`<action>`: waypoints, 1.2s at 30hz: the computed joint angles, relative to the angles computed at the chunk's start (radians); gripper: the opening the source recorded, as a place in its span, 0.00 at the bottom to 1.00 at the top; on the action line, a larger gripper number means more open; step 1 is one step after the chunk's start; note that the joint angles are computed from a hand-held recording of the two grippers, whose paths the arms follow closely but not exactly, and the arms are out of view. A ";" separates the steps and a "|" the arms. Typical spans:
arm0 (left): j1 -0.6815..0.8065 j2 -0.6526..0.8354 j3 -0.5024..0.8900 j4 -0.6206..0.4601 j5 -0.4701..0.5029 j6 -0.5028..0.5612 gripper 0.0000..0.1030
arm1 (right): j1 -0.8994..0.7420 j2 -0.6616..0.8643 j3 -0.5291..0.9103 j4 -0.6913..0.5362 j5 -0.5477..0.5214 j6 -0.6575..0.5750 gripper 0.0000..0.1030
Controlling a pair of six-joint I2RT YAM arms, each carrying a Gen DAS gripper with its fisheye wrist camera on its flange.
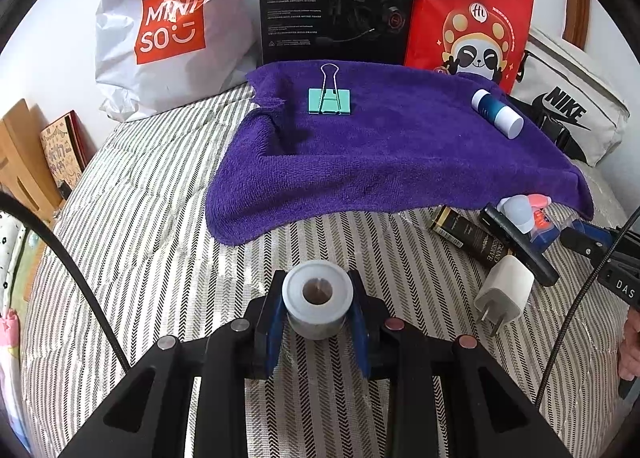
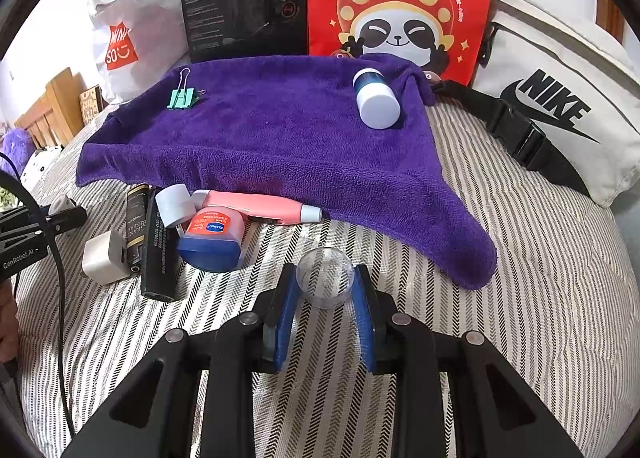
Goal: Organize rigid objects
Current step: 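Carry the cup onto the purple towel and open the right gripper while left carries tape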
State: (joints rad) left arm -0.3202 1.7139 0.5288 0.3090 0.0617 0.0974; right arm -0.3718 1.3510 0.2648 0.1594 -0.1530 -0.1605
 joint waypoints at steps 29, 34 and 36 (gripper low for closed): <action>-0.018 -0.077 0.282 -0.321 0.045 -0.014 0.26 | -0.042 -0.105 0.251 -0.305 -0.075 -0.027 0.26; -0.020 -0.009 0.377 -0.354 0.041 -0.010 0.26 | -0.055 -0.001 0.346 -0.286 -0.080 -0.011 0.26; -0.020 0.012 0.403 -0.360 0.037 -0.014 0.26 | -0.057 0.034 0.373 -0.282 -0.078 -0.005 0.26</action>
State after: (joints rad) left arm -0.3407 1.7260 0.9314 -0.0505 0.0989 0.0835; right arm -0.4289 1.3852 0.6381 -0.1222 -0.2310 -0.1651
